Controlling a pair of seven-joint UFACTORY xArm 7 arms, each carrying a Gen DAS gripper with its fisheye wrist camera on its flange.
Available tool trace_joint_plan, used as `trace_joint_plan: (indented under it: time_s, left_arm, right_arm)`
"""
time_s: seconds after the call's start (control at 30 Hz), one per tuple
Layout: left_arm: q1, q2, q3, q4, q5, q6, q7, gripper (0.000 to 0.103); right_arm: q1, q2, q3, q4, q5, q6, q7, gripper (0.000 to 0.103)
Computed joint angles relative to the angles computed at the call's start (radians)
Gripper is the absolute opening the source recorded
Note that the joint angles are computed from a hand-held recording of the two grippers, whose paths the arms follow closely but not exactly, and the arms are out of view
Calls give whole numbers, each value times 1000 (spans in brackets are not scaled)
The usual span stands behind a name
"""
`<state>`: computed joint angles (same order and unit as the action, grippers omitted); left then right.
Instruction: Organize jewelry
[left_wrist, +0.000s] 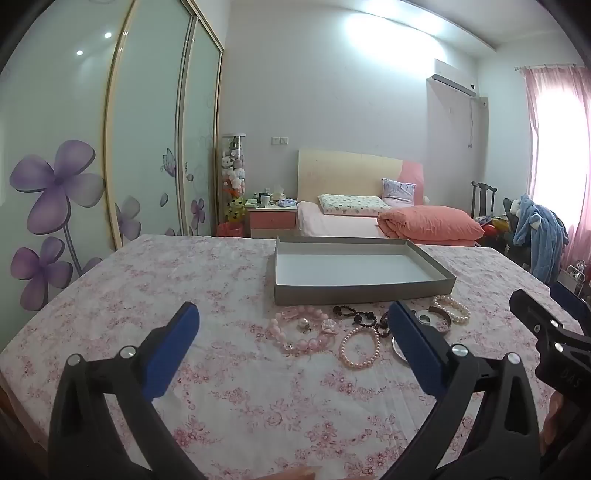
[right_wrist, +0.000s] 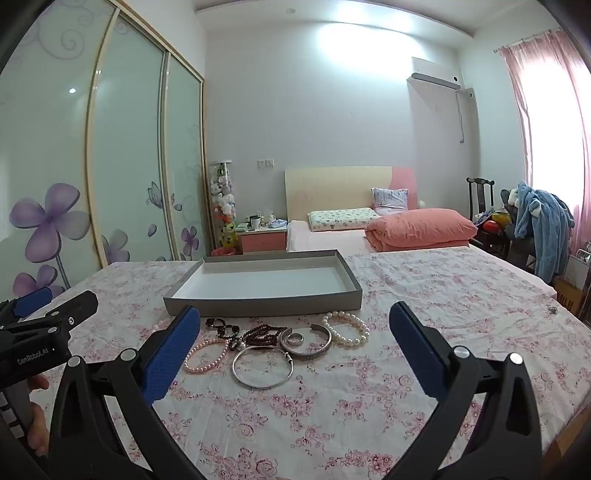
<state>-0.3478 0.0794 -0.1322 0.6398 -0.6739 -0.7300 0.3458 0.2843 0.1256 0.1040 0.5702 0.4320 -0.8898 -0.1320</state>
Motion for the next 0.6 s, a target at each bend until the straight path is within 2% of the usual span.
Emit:
trace_joint_plan:
  time_s: [0.6]
  left_arm:
    - [-1,0,0,2,-4,4,0,99]
  right_arm:
    - [-1,0,0,0,-2,3,4,101]
